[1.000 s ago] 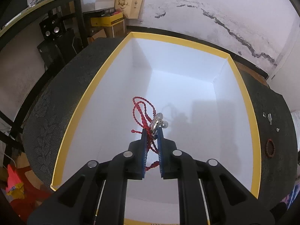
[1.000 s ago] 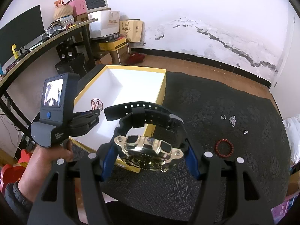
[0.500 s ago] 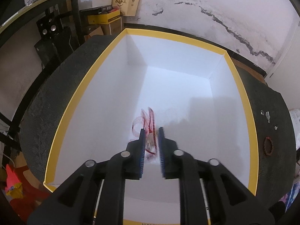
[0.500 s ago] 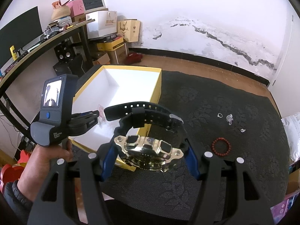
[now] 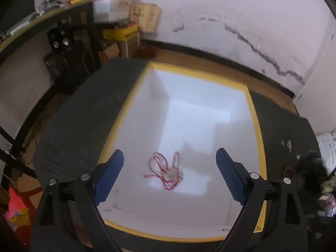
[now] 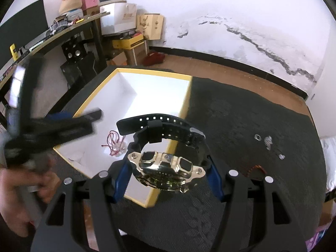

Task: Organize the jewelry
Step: 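Carry the gold watch into the box with the right tool and release it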

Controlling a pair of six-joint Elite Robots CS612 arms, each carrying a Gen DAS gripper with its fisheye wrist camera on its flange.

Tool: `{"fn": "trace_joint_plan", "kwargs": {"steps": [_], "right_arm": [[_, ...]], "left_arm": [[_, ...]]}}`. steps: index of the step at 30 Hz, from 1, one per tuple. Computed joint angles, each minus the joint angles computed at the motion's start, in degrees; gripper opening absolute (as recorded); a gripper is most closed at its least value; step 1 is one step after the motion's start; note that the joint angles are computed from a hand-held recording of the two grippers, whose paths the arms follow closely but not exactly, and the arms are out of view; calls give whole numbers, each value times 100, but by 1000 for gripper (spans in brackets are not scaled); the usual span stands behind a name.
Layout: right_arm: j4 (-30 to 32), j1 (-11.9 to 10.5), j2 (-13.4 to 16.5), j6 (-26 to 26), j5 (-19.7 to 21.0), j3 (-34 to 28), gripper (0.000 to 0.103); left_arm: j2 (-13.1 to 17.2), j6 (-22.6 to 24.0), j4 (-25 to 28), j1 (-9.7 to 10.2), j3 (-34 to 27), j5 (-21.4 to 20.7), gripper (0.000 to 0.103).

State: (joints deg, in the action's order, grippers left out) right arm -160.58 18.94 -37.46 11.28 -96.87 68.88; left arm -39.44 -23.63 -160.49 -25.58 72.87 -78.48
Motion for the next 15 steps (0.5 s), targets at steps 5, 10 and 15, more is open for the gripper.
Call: {"fn": "trace_joint_plan", "kwargs": {"steps": [5,10,15], "right_arm": [[748,30,598,-170,358,-1050,62],[1883,68,1352,-218,459,-2397,62],[2350,84,1796,-76,296,-3147,62]], "left_arm": [[-325,-130,-351,53,294,318,87],[-553,-230,-707,100,536,324,87],[-653,-131,-827,88,676,340,87]]}}
